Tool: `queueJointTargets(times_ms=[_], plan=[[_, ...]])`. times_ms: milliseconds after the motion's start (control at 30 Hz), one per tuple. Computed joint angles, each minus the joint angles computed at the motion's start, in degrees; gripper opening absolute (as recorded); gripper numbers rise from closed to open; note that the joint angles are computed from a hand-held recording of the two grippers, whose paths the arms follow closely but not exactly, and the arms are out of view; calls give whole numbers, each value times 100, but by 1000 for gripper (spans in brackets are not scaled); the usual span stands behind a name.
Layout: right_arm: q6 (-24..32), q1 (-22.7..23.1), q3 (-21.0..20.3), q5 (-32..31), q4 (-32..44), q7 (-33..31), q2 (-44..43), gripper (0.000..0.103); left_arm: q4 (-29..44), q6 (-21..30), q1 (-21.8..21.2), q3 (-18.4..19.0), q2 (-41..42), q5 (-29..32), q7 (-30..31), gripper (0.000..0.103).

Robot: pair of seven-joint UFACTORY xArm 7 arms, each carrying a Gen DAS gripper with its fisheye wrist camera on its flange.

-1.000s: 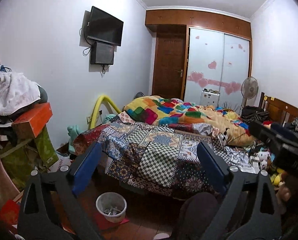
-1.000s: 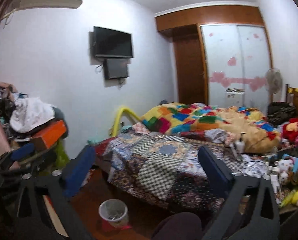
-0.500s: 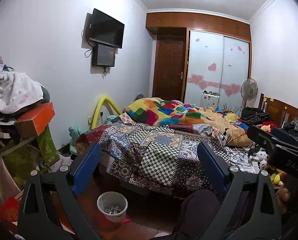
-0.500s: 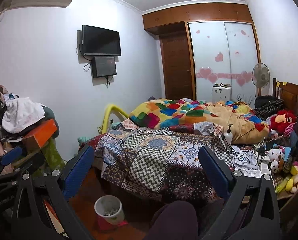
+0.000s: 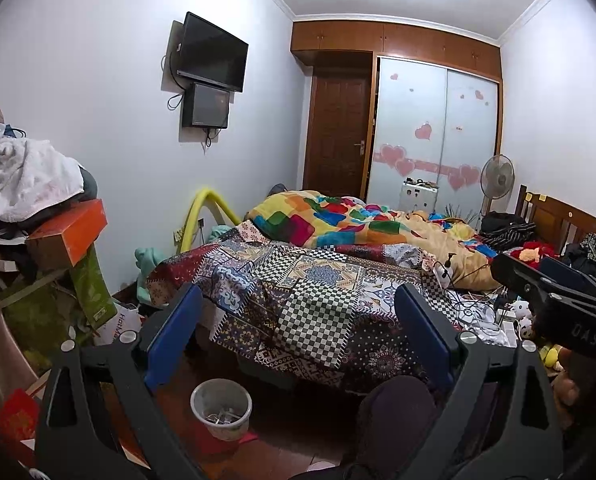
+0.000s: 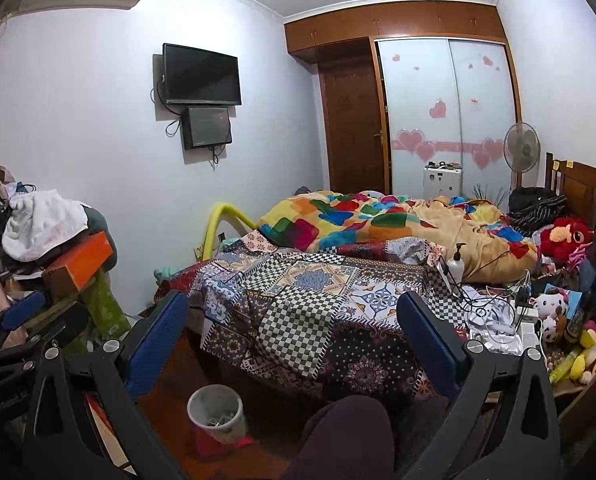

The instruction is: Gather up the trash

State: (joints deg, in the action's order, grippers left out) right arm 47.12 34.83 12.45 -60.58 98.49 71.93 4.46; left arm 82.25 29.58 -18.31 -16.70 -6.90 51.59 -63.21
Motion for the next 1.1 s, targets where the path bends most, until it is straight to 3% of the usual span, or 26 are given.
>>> queueJointTargets(times_ms=[1100], plan=[[-24,0,12,140,-36,-150,-7,103,-81,-48,14,-10,-33,-34,-10,97]])
